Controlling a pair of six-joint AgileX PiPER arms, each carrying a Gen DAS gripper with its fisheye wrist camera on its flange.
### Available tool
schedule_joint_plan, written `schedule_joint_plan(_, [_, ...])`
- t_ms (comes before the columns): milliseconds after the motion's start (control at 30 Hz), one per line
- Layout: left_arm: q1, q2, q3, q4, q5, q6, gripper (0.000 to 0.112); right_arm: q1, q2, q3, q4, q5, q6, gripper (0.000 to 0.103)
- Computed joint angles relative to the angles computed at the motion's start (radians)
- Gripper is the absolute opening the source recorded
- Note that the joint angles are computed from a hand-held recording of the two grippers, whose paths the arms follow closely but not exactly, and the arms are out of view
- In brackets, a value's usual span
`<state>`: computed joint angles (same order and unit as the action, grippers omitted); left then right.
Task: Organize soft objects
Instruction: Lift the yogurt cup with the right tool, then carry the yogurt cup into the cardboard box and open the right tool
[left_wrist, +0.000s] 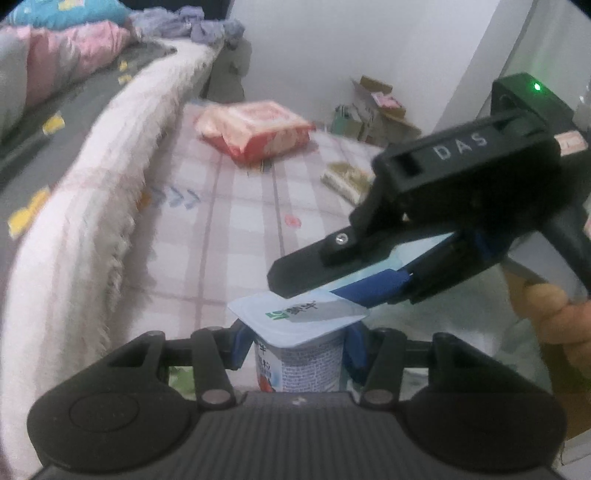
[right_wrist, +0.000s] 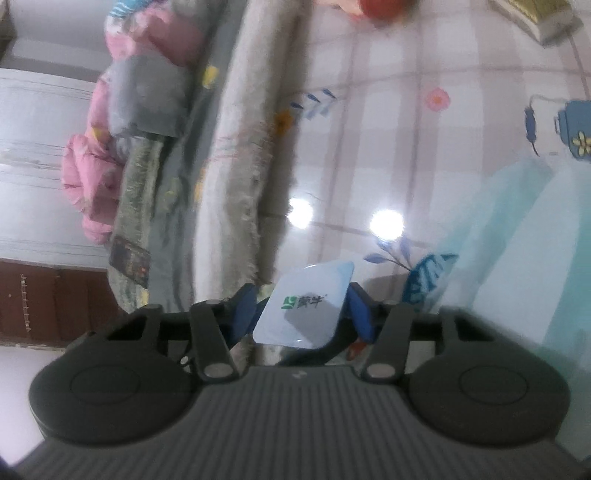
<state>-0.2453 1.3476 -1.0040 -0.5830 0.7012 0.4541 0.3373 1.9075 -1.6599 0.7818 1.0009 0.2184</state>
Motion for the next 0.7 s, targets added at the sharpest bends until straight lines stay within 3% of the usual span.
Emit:
schedule_joint_plan(100, [0.017, -0.041, -0.023, -0.012, 0.024, -0.002, 0.052, 0.002, -0.04, 0.002, 0.014, -0.017, -0.012, 0.048])
schedule_joint_plan(367, [-0.08, -0.153, -0.114, 0.155, 0.041, -0.161, 0.052, -0.002, -0.248, 0.085, -0.002, -0.067, -0.01, 0.048])
schedule_joint_plan(567, [-0.298, -0.149, -0.226, 0.271, 0.049, -0.292, 0.052, -0.082, -0.51, 0.217, -0.08, -0.037, 0.059, 0.048])
schedule_joint_plan(700, [-0.458, -0.092, -0.298, 0.277, 0.038, -0.322, 0.052, -0.207, -0.728, 0.312, -0.151, 0.059, 0.116, 0.049])
